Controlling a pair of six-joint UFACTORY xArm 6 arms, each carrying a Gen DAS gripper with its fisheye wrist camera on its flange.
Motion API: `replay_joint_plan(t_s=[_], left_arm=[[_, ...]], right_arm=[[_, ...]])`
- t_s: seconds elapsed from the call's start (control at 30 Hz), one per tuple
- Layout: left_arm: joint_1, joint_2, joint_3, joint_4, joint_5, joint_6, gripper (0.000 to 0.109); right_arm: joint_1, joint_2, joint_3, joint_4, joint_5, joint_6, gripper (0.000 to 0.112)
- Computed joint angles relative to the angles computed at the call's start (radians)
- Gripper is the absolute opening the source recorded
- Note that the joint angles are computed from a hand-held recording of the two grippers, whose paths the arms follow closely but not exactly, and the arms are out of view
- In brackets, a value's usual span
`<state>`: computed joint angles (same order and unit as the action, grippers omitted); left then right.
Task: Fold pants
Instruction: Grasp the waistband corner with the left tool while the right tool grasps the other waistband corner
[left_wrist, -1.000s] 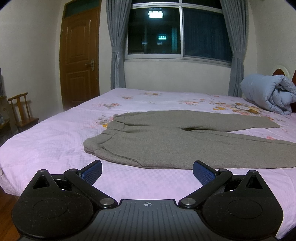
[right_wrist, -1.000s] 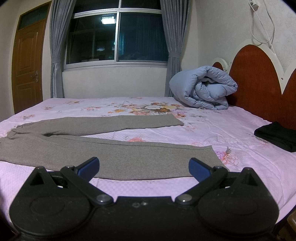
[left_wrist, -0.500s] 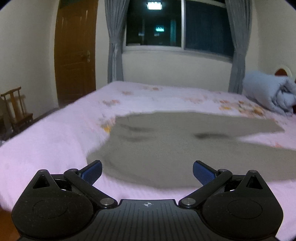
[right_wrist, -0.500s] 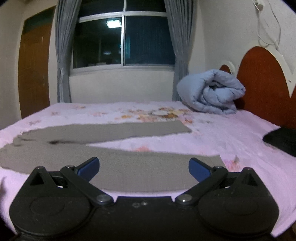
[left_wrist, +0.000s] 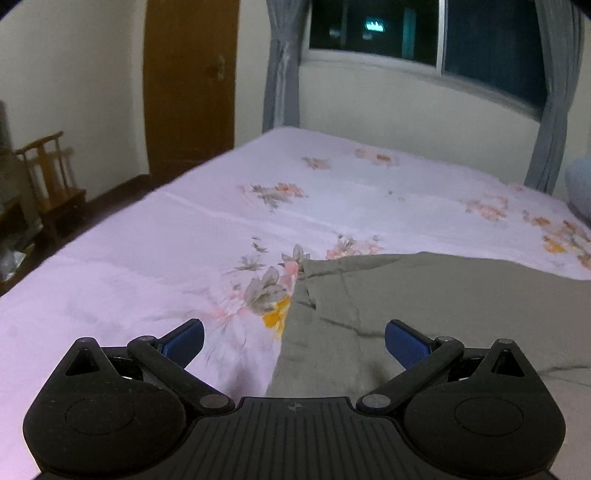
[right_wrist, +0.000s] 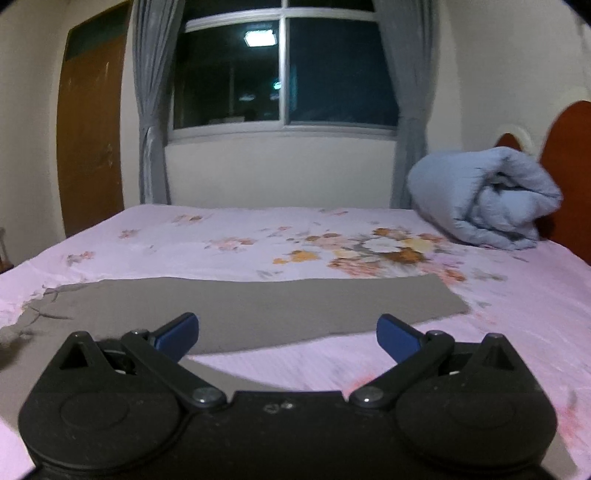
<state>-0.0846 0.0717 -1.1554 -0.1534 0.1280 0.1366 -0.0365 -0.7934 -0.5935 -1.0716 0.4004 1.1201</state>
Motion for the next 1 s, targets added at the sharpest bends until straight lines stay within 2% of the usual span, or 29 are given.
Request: replay_joint_plan(t_s=[0.1,0.17,0.3,0.37,0.43,0.6,0.77,0.8,0.83,0.87,1.0], left_arm=[[-0.005,0.146,-0.147,0.007,0.044,0.003,0.103],[-0.011,0.233,-0.253,-0.080,0.101,0.061,0.103],[-0.003,0.421,-0.515,-0.196,0.280,0.150,0.103],[0.011,0.508,-0.645,-0.295,0.376,0.226,0.103],[0.025,0.588,-0.760,-0.306,0.459,0.219,0.103],[0.028,0.715,-0.946,-0.320,0.560,0.209,0.103],[0.036,0.779,-1.060,-0.340,0.657,0.206,0.103],[0.038,0.777,-1.062,-0.351,0.660,0.210,0.101],[0.037,0.759,-1.035,-0.398,0.641,0.232,0.094],[0.042,0.744,-1.017,-0.461,0.633,0.259,0.075],[0.037,0.695,-0.942,-0.534,0.575,0.281,0.074]], right_arm=[[-0.021,0.205,-0.124,-0.065,-0.042,0.051,0.097],[-0.036,0.338,-0.216,-0.082,-0.054,0.059,0.097],[-0.066,0.551,-0.380,-0.052,-0.075,0.056,0.097],[-0.077,0.614,-0.429,-0.055,-0.101,0.073,0.097],[-0.080,0.651,-0.457,-0.075,-0.119,0.084,0.097],[-0.082,0.706,-0.492,-0.111,-0.148,0.086,0.097],[-0.098,0.718,-0.494,-0.070,-0.157,0.072,0.097],[-0.100,0.715,-0.490,-0.060,-0.157,0.069,0.097],[-0.102,0.712,-0.487,-0.056,-0.154,0.070,0.097],[-0.103,0.706,-0.483,-0.056,-0.150,0.074,0.097],[-0.108,0.687,-0.473,-0.073,-0.154,0.097,0.097]])
